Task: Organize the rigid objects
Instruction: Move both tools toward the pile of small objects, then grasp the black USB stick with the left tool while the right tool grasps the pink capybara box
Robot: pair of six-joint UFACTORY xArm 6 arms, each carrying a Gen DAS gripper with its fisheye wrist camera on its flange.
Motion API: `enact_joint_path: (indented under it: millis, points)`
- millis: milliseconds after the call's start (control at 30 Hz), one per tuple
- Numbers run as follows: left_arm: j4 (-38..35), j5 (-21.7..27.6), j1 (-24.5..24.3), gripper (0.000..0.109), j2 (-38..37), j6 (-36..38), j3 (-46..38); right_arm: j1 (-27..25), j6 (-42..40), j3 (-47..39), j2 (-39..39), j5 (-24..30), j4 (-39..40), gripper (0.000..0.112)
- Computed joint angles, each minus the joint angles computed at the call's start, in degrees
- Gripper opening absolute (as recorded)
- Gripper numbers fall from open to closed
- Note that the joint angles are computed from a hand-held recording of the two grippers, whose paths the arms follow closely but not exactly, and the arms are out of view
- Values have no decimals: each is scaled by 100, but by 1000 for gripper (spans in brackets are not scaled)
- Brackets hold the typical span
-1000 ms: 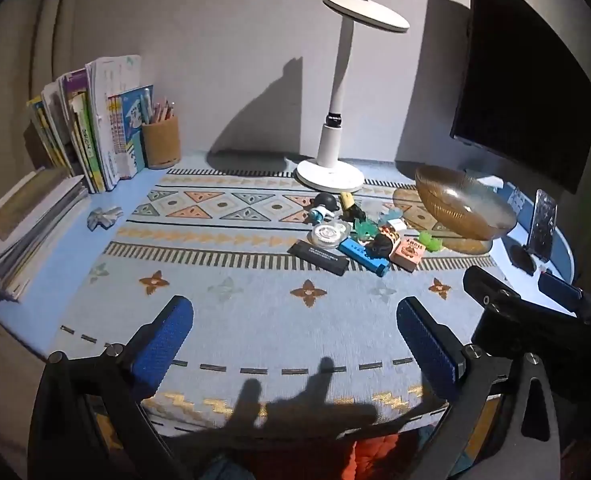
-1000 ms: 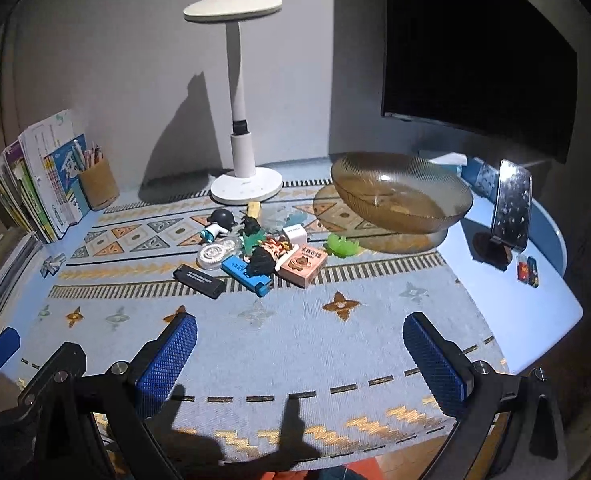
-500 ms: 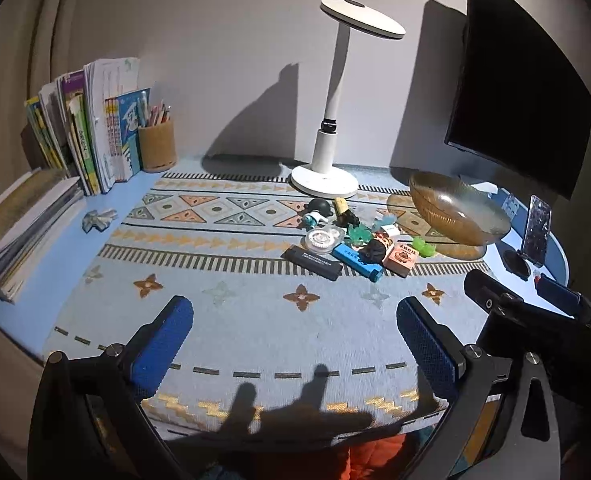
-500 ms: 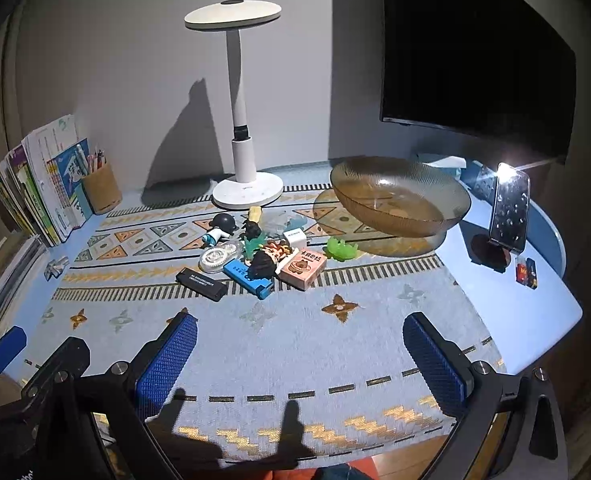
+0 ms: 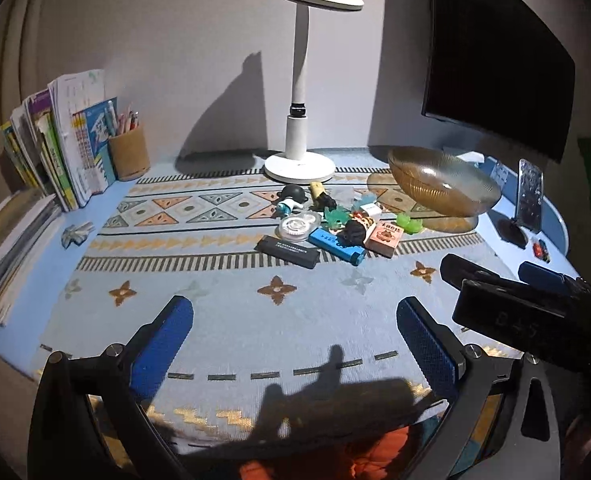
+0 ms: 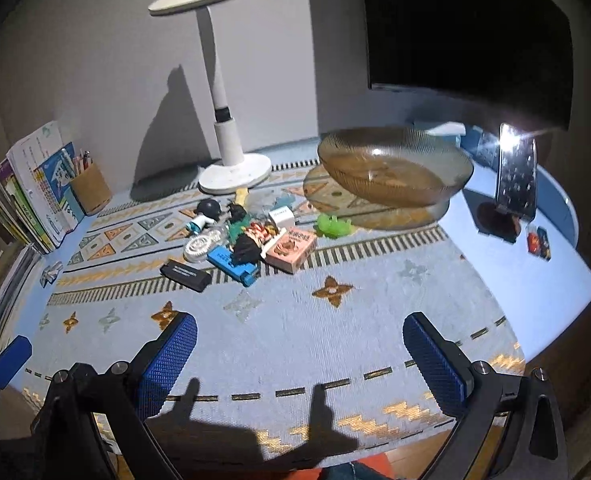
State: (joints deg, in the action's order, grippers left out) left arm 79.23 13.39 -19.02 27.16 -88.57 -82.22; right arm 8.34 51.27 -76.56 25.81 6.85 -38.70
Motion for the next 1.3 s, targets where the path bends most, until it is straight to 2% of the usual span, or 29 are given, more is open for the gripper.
enact_joint_path:
  millis: [167, 467, 567, 833, 1000, 1133, 1300]
  points:
    - [-1523, -174, 47, 102, 213, 1357, -56, -10, -287, -75, 142, 52, 295, 103]
    - [-1714, -250, 109, 102, 448, 1432, -247, -10, -217, -204, 237, 131, 115, 103]
    - [-2227, -277, 124, 102, 566, 1899, -319, 3, -374, -307, 342, 168, 260, 103]
    - [-3599, -62, 98, 102, 1108, 3216, -844, 52, -1301, -715, 806, 240, 1251, 103]
    - [-4438, 320, 45, 102, 1569, 4170, -1477, 61, -1971, -1142, 1185, 453, 2035, 103]
    - [-5035, 650, 79, 102, 2070, 4760, -2250, 32, -1775, -1760, 1568, 913, 1611, 103]
    - [-6047, 1392, 155, 102, 3062, 5762, -3976, 20, -1984, -2602, 2072, 1311, 1661, 103]
